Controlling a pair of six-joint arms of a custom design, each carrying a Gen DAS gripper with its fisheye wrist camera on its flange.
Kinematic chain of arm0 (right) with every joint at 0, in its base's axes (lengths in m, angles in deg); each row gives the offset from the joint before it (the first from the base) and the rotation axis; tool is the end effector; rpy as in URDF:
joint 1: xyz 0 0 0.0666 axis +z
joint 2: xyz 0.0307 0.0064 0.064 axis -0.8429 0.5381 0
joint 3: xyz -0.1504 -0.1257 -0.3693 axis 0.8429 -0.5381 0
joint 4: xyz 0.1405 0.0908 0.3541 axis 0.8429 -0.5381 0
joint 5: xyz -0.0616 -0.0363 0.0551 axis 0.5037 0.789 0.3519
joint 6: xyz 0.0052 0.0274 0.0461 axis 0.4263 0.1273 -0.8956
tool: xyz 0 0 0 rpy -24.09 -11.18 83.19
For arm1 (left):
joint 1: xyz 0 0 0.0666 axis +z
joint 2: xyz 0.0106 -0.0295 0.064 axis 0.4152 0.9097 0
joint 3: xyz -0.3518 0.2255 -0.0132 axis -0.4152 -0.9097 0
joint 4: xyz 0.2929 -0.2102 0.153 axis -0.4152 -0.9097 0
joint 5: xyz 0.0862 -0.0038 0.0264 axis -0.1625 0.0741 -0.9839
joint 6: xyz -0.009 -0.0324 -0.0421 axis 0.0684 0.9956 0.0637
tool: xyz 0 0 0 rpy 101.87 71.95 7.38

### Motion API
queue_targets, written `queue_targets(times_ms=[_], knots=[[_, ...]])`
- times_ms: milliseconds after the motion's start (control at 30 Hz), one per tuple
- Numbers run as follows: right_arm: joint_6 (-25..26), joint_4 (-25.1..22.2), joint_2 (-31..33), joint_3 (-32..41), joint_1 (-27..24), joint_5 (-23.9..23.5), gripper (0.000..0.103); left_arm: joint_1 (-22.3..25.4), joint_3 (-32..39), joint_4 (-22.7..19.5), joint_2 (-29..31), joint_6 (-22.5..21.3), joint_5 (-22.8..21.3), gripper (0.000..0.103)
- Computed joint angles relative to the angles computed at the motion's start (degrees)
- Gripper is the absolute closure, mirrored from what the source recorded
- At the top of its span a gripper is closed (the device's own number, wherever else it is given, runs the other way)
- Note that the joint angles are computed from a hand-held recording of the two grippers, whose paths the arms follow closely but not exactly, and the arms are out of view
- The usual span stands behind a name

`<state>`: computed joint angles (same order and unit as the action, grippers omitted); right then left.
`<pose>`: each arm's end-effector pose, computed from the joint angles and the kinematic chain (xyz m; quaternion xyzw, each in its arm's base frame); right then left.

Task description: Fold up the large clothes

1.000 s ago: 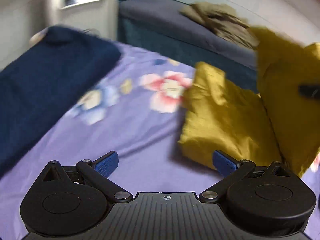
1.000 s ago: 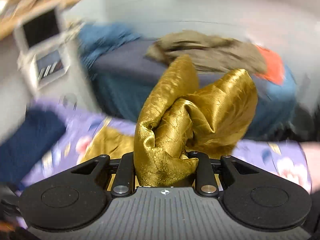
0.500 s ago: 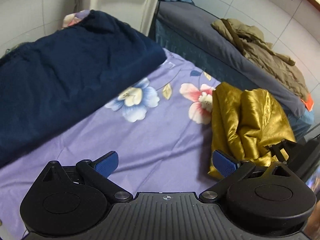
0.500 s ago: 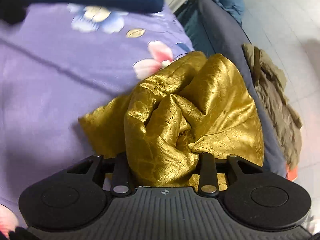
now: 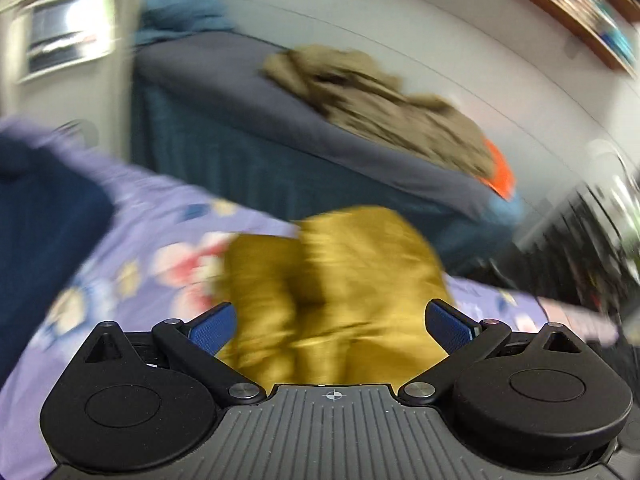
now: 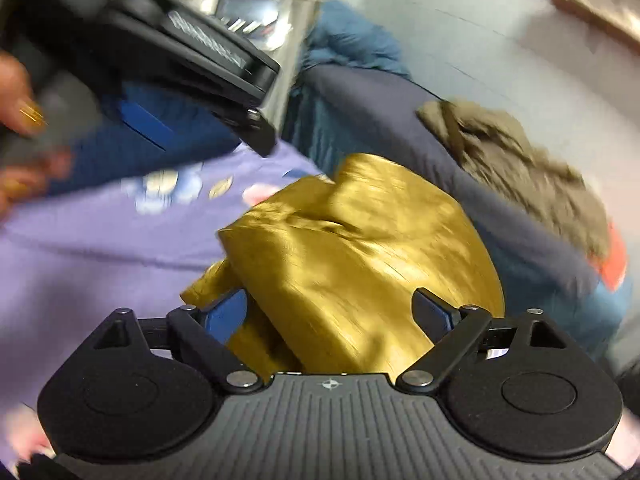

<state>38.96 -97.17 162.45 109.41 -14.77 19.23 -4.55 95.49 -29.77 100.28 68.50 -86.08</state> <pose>0.4038 0.3697 0.5604 -0.4114 0.8057 0.0930 0.4158 0.4630 -0.2464 0.5866 -0.1527 0.9022 -0.1069 0.3890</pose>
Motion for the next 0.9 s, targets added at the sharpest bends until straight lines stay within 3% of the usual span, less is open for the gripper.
queue_targets(times_ms=[67,167,233,333,467,533,700,900], knots=[[-6.09,0.47,-2.33,-1.76,-2.83,-2.42,0.010,-1.31,5.96,-2.73,4.84,-4.85,0.40,0.000],[-15.83,-2.01,-3.05,-1.67,-6.78,-2.24,0.009,-3.03,13.24,-7.28,11.02,-9.89,-0.93,0.000],[-22.17,-5.01,-1.71,-0.14,-9.74,-4.12,0.009,-3.19,15.85,-11.16,13.66,-8.57,-1.12,0.000],[-29.28,-10.36,1.71,3.62,-13.08,-8.09,0.011,-2.00,13.02,-14.13,13.85,-3.13,-0.35,0.000],[-27.90,-11.93,4.98,6.58,-13.73,-11.43,0.011,0.92,2.58,-11.26,10.48,4.64,5.39,0.000],[-26.12,-13.35,7.12,8.50,-13.27,-13.17,0.011,1.98,-1.80,-8.87,9.30,5.99,7.39,0.000],[-26.44,-19.63,12.78,12.55,-11.32,-10.99,0.011,1.78,-4.54,-7.57,9.57,3.22,5.55,0.000],[-29.07,-18.80,12.98,10.57,-11.59,-12.94,0.005,2.16,-4.85,-7.19,9.40,2.64,6.24,0.000]])
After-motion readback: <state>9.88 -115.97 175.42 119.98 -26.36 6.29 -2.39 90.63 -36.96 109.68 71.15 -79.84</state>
